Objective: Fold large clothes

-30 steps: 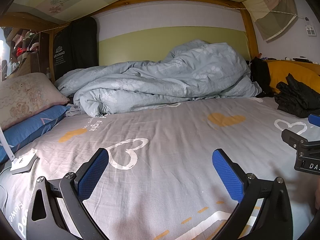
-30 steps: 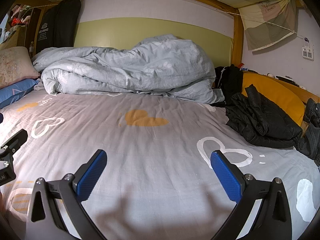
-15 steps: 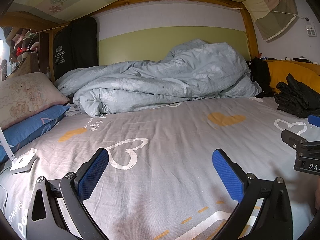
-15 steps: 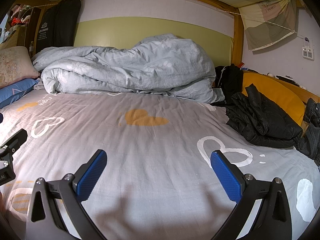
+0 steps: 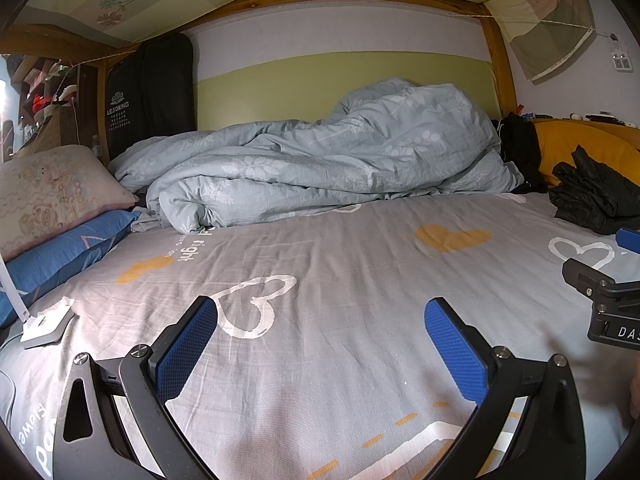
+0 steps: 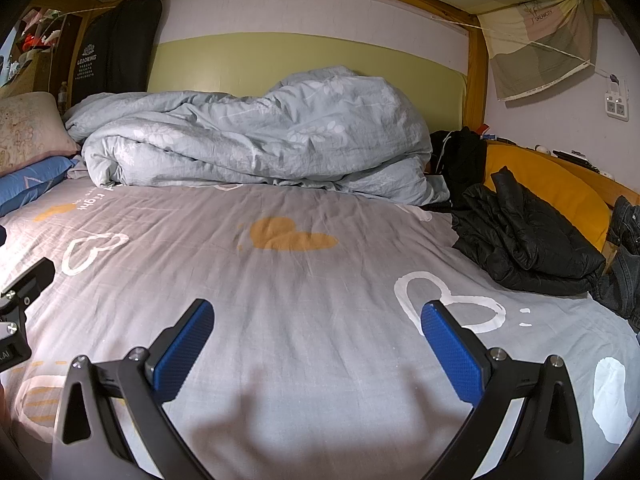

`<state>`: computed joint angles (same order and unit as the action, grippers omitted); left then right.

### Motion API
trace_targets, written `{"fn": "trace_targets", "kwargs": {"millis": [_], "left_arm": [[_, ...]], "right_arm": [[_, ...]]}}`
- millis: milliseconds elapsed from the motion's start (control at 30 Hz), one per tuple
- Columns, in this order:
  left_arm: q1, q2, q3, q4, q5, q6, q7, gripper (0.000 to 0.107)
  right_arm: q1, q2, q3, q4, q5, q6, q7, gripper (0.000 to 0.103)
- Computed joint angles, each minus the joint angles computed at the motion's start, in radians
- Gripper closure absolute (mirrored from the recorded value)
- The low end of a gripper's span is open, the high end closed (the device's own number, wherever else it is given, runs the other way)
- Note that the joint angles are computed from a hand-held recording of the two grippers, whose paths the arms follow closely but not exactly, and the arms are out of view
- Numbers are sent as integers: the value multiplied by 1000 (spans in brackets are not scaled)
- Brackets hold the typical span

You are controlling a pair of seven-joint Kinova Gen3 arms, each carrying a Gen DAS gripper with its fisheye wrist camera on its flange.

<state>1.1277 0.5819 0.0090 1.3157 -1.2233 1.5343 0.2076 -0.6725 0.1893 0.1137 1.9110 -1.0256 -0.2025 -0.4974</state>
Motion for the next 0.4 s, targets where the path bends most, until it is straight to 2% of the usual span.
{"fn": "trace_targets", "kwargs": {"millis": [400], "left_arm": [[0,1,3,13,5,-5,14,5]], "right_arm": [[-5,1,8,-4,-6,6,7,0]]}}
